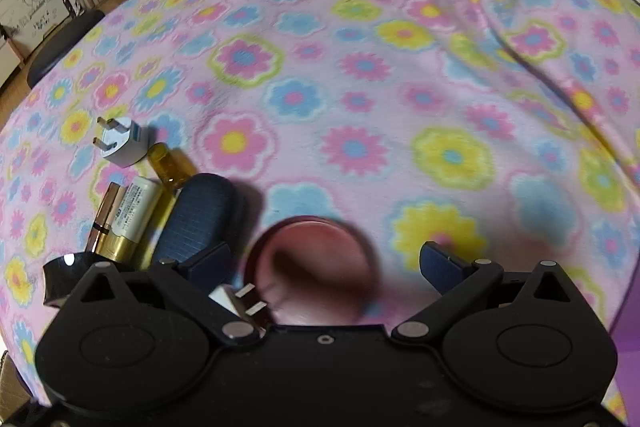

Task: Organize rigid objects
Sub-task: 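Grasp the orange lid with the left tool while the right tool grasps the red lid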

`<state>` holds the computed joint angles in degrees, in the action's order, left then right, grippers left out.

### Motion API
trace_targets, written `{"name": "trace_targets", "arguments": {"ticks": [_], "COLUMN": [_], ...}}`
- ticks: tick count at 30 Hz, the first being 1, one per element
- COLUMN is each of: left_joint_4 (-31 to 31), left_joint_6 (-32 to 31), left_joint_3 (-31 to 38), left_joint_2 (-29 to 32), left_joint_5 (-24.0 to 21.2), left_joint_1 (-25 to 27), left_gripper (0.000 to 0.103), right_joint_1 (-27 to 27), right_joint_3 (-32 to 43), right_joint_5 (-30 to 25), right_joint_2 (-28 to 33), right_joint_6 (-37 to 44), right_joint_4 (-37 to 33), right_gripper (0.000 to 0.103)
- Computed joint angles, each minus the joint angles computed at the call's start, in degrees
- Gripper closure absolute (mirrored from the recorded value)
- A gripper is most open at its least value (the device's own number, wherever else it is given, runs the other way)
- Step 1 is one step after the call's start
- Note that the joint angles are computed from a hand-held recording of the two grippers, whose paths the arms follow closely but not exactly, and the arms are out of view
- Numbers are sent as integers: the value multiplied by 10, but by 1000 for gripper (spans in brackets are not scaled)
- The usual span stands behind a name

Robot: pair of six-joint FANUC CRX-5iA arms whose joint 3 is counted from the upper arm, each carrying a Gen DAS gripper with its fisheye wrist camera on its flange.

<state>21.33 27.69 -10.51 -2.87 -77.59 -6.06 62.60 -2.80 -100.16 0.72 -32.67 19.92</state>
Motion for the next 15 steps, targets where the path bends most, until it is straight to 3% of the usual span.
{"name": "trace_targets", "arguments": {"ticks": [6,9,15], "left_joint_4": [4,9,26], "left_joint_6": [12,18,34], "left_joint_3": [5,11,34], "left_joint_2": [2,6,23], "left_joint_5": [-12,-20,-22], "left_joint_1": [20,29,31], "left_gripper": [19,19,19], "right_joint_1": [-13,9,53], "right_joint_3": [17,10,12], "right_joint_5": [-17,-40,-112], "right_joint_2": [27,12,-19], "right_joint_6": [25,3,-86], "right_joint_4": [-39,-42,-43], "right_gripper": [4,27,27]}}
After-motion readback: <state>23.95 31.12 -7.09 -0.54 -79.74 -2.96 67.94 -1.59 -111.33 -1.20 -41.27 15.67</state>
